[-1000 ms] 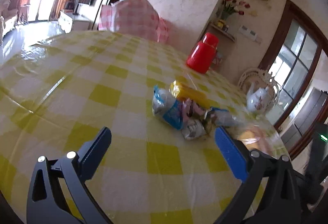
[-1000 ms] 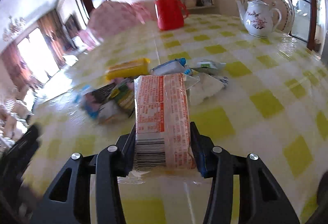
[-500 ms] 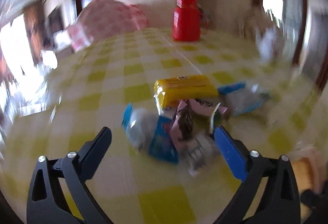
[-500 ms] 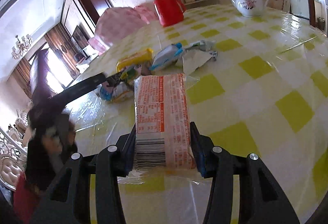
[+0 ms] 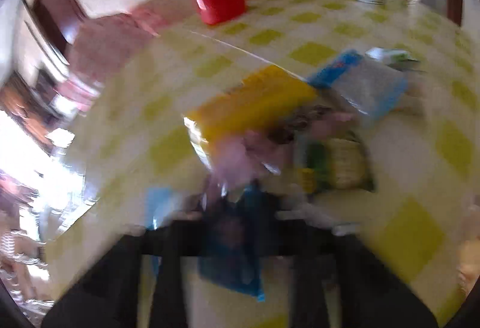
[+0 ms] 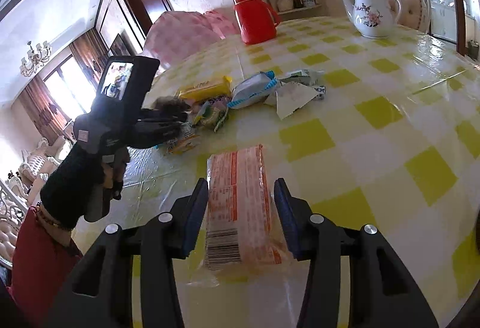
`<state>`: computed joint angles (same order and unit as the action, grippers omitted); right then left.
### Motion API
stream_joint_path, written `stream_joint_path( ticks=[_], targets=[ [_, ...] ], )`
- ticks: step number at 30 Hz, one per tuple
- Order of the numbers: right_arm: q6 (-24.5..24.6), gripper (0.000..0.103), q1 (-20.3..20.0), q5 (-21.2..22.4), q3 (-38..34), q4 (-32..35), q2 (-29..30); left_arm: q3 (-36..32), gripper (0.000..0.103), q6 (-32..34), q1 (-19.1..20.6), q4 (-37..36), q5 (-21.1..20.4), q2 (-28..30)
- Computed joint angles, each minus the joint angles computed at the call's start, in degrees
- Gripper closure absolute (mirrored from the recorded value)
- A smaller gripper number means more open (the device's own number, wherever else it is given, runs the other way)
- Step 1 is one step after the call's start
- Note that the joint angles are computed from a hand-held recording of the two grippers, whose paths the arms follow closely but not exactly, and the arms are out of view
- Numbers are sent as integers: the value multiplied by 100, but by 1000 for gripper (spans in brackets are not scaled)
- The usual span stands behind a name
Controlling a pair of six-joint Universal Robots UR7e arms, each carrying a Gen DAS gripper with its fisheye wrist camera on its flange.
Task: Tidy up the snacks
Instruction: 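Grasp the blue-white bagged bun with the left gripper while the right gripper holds the biscuit pack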
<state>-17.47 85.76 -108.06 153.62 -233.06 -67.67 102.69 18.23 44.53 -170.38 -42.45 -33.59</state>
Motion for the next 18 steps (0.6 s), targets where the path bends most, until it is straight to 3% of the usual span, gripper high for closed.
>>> stream_joint_path(
  ticks=[2, 4, 12, 14, 15, 16, 17, 18],
  targets=[
    [39, 38, 106, -296, -79, 117, 57, 142, 103, -38, 27, -55, -187, -118],
    [-16, 28, 202, -571, -160, 121, 173, 329, 103, -47, -4, -131, -258, -258],
    [-152, 22, 301, -897, -274, 102, 370, 953, 103, -417, 62, -160, -1208, -995],
    [-145, 22, 284, -910, -292, 180, 354, 990, 98, -472, 130, -187, -1331, -1084],
    [-124, 22, 274, -895, -292, 203, 342, 1007, 72, -583, 194, -168, -1461, -1176],
    [-97, 22, 249, -868, -292, 246, 312, 1016, 24, -706, 249, -257, -1540, -1245],
    [-53, 21, 229, -868, -304, 322, 284, 1065, 9, -819, 271, -511, -1492, -1280],
    [-18, 21, 236, -892, -322, 383, 277, 1097, 3, -964, 295, -723, -1430, -1316]
  ],
)
